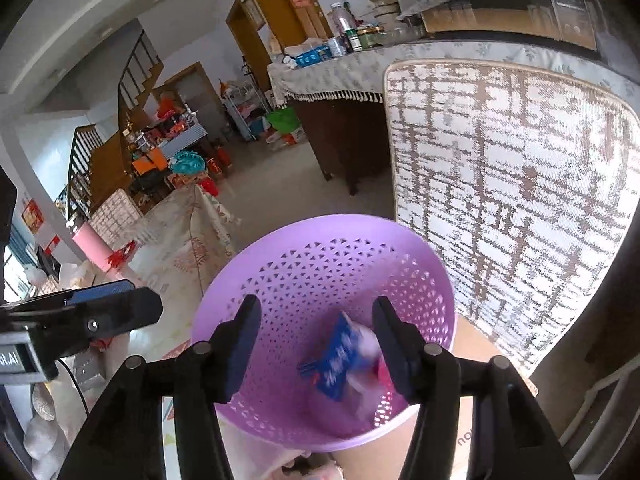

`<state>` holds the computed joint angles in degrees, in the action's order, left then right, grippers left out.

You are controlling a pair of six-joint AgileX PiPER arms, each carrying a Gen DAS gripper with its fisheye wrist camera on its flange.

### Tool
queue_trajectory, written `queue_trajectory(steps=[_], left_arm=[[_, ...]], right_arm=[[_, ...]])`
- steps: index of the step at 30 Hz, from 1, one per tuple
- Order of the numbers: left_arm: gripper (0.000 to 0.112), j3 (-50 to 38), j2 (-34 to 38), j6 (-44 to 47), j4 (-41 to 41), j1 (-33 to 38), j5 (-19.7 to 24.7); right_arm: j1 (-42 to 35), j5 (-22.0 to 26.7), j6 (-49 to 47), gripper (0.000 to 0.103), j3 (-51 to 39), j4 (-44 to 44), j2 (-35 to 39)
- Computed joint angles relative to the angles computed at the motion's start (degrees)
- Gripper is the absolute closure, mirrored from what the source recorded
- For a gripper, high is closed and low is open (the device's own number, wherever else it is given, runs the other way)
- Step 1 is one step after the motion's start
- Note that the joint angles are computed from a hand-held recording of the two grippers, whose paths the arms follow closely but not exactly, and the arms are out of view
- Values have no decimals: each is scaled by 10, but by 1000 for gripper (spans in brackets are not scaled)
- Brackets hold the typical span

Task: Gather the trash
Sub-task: 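Carry both boxes to the lilac basket and open both tools to drop them, then grasp the blue Vinda tissue pack with left tool while right tool grasps the grey snack box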

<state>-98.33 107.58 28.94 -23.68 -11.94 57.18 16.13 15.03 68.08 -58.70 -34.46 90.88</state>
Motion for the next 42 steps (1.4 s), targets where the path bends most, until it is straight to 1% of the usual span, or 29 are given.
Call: queue_trajectory(steps=[3,4,5,6,7,9,10,13,16,18,20,22,23,25,28,31,34,37,40,41,42], left_arm=[[36,57,-36,22,-6,19,-24],[36,81,-51,31,-11,29,-30],[36,92,-59,37,-14,37,-31],[36,104,-67,44,-19,47,-31],[36,116,-77,50,-23,58,-30],[36,139,-96,69,-37,87,-27],[36,152,-107,89,-54,110,-21],[36,175,-130,126,-68,167,-16],[36,196,-146,162,-67,237,-31],[36,197,-142,178,-64,280,-40],[36,194,-131,192,-63,331,-53],[36,182,-108,187,-49,374,-77],[36,172,-96,181,-42,389,-80],[36,135,-56,173,-39,424,-68],[36,81,-5,152,-36,450,-44],[36,30,40,136,-37,452,-19],[36,9,68,124,-16,436,-24],[36,-19,94,123,-14,423,-6],[36,-39,112,117,-17,415,-1],[37,-51,121,112,-18,415,7],[40,-61,128,110,-23,417,15]], right_arm=[[13,-2,16,40,5,-8,-2],[17,-2,22,36,7,-12,-4],[24,2,28,33,5,-15,-5],[33,8,41,27,3,-25,-5],[42,12,52,25,1,-35,-5],[60,20,58,23,-5,-39,-3],[73,26,54,22,-12,-33,0],[100,27,35,21,-28,-6,10],[125,30,10,20,-50,24,29],[143,34,2,20,-68,33,46],[163,42,-1,20,-90,38,67],[178,51,-18,20,-117,59,91],[186,55,-36,20,-135,78,105],[198,67,-72,20,-169,112,130],[222,90,-107,20,-222,135,164],[240,112,-123,20,-266,149,191],[254,134,-125,20,-301,153,210],[267,162,-118,20,-330,138,224],[274,185,-121,20,-358,137,239],[275,193,-127,20,-370,142,246],[277,200,-130,20,-382,144,252]])
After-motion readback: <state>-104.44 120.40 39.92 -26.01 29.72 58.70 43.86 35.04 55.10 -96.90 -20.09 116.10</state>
